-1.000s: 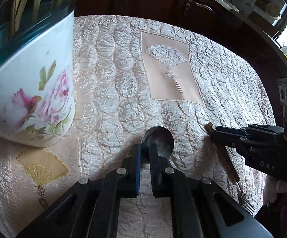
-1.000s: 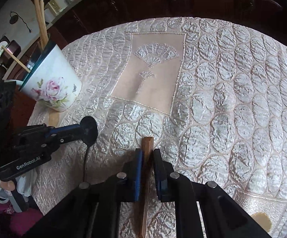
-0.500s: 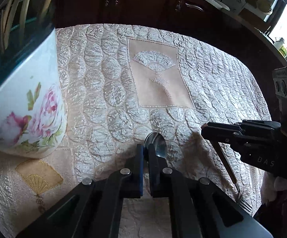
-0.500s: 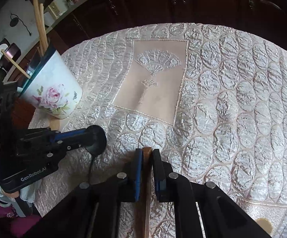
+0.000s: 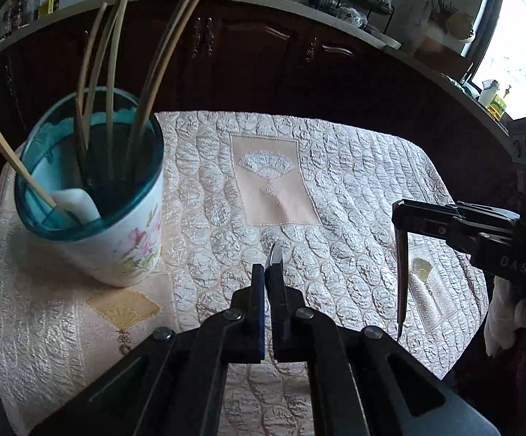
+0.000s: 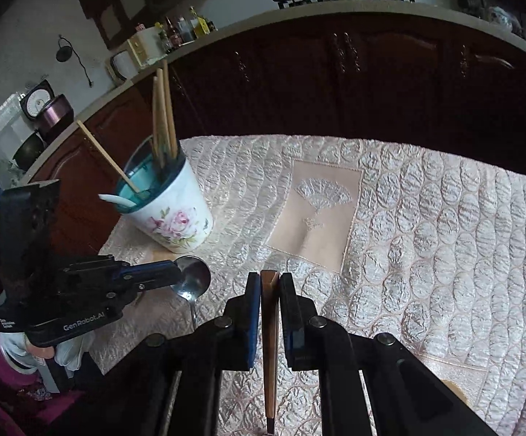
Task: Organize utensils
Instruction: 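Lift and carry the spoon and fork over the holder with both tools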
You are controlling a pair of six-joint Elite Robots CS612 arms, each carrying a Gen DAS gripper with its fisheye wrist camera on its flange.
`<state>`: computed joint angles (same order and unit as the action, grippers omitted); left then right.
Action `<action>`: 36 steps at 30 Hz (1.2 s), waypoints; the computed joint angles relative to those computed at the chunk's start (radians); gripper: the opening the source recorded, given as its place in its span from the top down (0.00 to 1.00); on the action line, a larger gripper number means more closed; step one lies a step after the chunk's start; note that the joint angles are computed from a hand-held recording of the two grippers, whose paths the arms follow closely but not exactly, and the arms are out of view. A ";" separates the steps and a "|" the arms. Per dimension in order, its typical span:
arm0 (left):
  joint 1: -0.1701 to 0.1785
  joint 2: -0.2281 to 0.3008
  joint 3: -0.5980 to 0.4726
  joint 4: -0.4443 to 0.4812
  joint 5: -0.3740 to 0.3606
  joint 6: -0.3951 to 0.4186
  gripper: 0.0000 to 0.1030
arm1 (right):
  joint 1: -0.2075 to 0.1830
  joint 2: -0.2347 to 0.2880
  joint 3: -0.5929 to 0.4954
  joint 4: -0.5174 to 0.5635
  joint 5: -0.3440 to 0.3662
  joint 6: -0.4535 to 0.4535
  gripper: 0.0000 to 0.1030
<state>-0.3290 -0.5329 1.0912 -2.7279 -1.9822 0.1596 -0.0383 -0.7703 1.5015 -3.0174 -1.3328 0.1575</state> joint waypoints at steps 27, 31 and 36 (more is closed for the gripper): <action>0.057 -0.083 0.057 -0.193 -0.008 -0.072 0.98 | 0.043 -0.049 -0.046 -0.119 -0.014 -0.044 0.88; 0.065 -0.084 0.041 -0.214 -0.004 -0.099 0.98 | 0.048 -0.050 -0.068 -0.129 -0.011 -0.062 0.88; 0.075 -0.081 0.016 -0.250 0.016 -0.124 0.98 | 0.055 -0.045 -0.103 -0.135 -0.004 -0.086 0.88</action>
<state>-0.2545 -0.6135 1.1073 -2.9777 -1.9662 0.0356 0.0164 -0.8148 1.3981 -3.1525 -1.3371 0.0713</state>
